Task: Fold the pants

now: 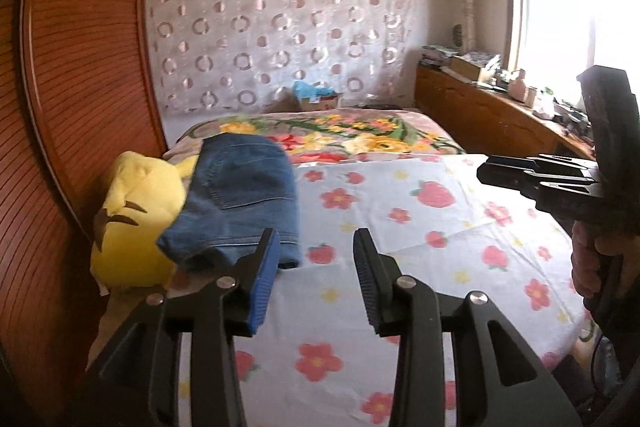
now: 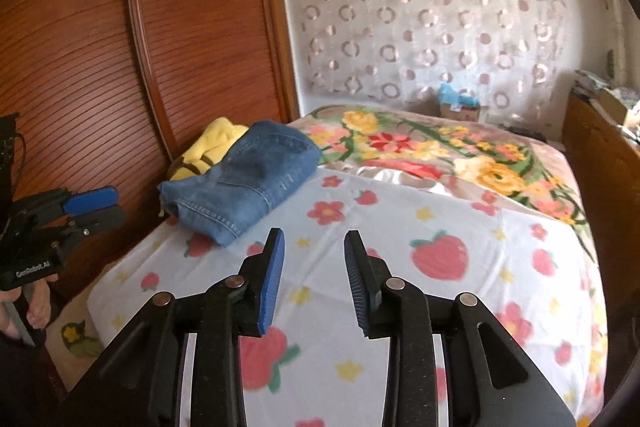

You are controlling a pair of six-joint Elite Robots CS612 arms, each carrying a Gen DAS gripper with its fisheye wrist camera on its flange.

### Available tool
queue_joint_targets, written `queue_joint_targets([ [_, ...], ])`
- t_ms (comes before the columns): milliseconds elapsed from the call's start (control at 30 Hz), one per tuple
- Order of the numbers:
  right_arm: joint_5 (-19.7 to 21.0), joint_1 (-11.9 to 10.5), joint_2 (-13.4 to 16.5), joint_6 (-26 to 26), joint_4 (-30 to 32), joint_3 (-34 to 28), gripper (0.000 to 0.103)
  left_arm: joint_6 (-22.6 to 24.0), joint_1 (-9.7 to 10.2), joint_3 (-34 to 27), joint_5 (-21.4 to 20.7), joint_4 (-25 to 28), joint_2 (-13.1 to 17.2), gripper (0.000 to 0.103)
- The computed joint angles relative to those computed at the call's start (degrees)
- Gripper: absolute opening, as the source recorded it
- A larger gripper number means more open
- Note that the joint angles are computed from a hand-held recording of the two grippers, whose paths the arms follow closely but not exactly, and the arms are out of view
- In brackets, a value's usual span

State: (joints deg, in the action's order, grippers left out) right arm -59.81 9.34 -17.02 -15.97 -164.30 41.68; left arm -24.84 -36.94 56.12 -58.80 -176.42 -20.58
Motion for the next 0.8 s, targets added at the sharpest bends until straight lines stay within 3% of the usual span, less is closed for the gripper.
queue_joint_targets([
  [233,-0.09,-1.91,-5.83,2.98,-10.98,12.16,0.051,1.33,-1.79,-0.73,0.16,-0.67,0.04,0.044],
  [367,-0.66,-2.64,-7.76,3.79,-14.77,16.26,0.055,2.29,-2.45,-1.19,-0.37,-1.55,0.18,0.047],
  [467,-1.21,-3.05,-8.57,4.30,-16.15,18.08,0.058,2.80,-2.78,-1.84,-0.82,-1.95,0.52,0.052],
  [800,-3.64,-4.14,-9.96,6.31,-19.54,21.95,0.072,3.17,-3.68,-4.60,-2.20,1.28,1.57,0.054],
])
